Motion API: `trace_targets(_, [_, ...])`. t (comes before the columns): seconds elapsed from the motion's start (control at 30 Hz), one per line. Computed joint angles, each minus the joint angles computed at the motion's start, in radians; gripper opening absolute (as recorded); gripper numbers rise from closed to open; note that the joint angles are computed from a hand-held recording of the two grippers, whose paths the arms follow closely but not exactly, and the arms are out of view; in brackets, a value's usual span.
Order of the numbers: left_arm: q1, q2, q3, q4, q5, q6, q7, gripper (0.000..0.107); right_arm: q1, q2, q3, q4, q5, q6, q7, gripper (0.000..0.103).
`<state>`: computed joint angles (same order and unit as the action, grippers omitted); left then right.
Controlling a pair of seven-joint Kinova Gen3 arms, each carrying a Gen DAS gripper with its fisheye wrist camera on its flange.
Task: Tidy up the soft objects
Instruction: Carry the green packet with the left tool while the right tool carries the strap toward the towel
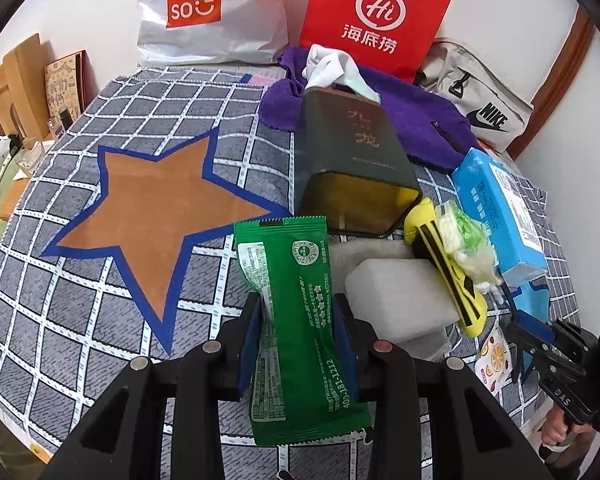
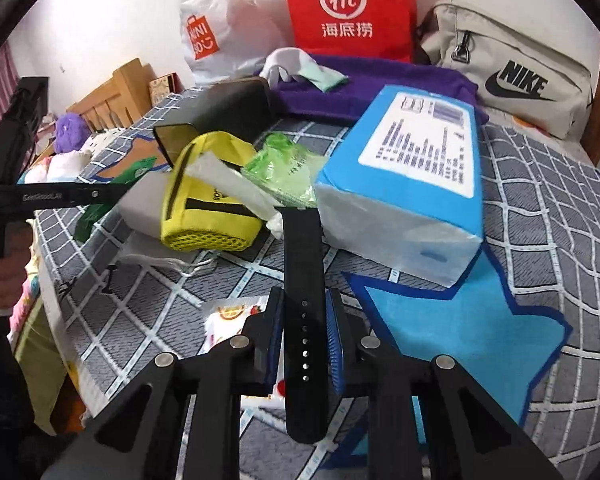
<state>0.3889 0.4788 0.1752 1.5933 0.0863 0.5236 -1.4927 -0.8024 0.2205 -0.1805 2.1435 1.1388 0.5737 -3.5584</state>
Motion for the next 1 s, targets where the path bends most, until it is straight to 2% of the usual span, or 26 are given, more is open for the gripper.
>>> trace_targets(0.27, [0.005,-0.044,-0.001,0.013,-0.009,-0.015,-0.002,0.033,-0.028,-0.086,-0.055,0.018,-0.01,0.083,-0.018,0.02])
trace_targets(0.5, [0.011,-0.075,0.004,-0.004,-0.007,-0.004,-0.002,0.033,-0.008,-0.139,-0.097,0.0,-0.023,0.174,0.0,0.02])
trace_targets(0.7, [0.042,-0.077,-0.008,-0.061,-0.038,0.035,0.02,0.033,0.022,-0.166,-0.111,-0.032,-0.065,0.245,0.055,0.02])
trace_targets(1.0, [0.064,-0.03,-0.01,-0.205,-0.06,0.106,0.023,0.033,0.112,-0.188,-0.09,-0.096,-0.105,0.265,0.17,0.02])
